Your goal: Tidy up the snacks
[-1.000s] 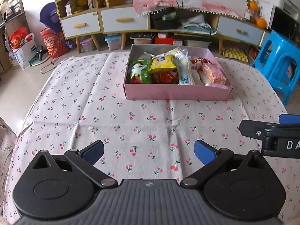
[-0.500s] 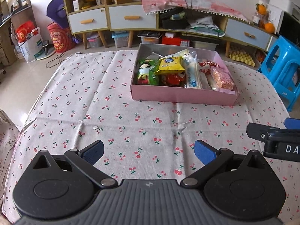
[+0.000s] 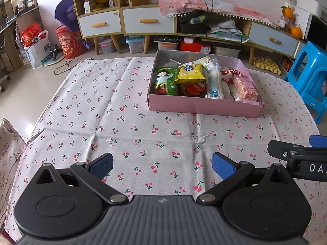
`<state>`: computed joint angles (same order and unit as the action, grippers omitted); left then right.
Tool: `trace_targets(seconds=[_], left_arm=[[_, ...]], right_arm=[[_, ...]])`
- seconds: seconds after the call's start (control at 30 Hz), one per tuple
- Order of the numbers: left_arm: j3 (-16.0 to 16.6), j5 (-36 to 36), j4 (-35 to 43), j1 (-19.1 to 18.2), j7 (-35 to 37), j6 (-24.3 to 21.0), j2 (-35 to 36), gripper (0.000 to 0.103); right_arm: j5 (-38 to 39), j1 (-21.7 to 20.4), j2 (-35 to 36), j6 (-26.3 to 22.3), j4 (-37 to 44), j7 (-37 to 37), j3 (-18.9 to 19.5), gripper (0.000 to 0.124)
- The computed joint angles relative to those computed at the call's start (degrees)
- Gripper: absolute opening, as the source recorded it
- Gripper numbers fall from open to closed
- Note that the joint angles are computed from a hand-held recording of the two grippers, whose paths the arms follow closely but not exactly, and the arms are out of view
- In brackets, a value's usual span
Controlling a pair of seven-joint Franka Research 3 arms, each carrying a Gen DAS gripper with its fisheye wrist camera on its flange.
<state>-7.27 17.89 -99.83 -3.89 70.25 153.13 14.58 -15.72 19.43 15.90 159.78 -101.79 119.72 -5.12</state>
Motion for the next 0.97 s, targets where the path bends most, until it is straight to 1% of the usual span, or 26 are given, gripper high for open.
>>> trace_targets(seconds=[0.63, 0.97], left_arm=[[-0.1, -0.27, 0.15, 0.03, 0.27, 0.27, 0.06, 0.103], [-0.1, -0.07, 0.04, 0.13, 0.38, 0.46, 0.06, 0.103]], right_arm=[[-1.31, 0.36, -0.25, 0.26, -0.25, 0.63, -0.34, 0.103], [-0.81, 0.1, -0.09, 0.25, -0.13, -0.02, -0.04, 0.103]])
